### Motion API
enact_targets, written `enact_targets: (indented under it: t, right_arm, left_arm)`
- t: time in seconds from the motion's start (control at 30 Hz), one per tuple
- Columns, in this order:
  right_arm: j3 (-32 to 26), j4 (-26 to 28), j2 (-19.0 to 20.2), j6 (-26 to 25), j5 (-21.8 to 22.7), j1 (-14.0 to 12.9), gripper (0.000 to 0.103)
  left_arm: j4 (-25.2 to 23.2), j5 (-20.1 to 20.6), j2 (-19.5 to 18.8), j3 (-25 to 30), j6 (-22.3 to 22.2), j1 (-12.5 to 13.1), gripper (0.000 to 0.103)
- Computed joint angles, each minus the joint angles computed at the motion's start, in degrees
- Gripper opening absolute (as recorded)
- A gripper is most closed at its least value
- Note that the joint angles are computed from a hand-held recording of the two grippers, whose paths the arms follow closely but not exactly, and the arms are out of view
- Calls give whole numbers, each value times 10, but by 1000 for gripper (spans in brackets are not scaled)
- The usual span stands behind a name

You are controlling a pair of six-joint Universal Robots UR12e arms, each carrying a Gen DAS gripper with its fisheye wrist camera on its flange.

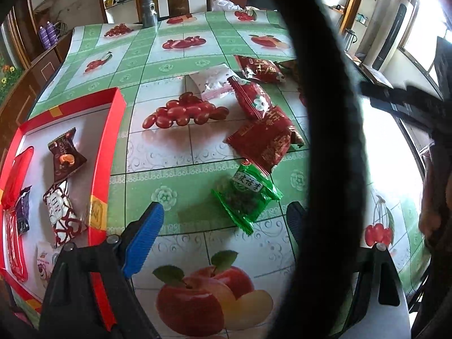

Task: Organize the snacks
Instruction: 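Move left tool to green bag while right tool approaches brown snack bag, then grasp green bag with left tool while right tool grasps brown snack bag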

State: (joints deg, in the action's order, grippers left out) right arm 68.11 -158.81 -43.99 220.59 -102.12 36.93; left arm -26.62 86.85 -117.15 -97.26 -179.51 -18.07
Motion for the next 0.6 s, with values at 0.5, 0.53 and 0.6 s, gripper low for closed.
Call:
enact_targets:
  t: [0.5, 0.53, 0.6]
  right_arm:
    - [-148, 137, 78, -63, -14, -19, 70]
    - [-153, 143, 81, -68, -19, -18, 69]
    - [-159, 158, 84, -68, -24, -18, 58]
  left_arm:
    - [-16, 23, -29, 30, 48, -6, 89]
    - [-13, 23, -29, 30, 49, -6, 89]
    - [-9, 19, -29, 29, 50, -6, 86]
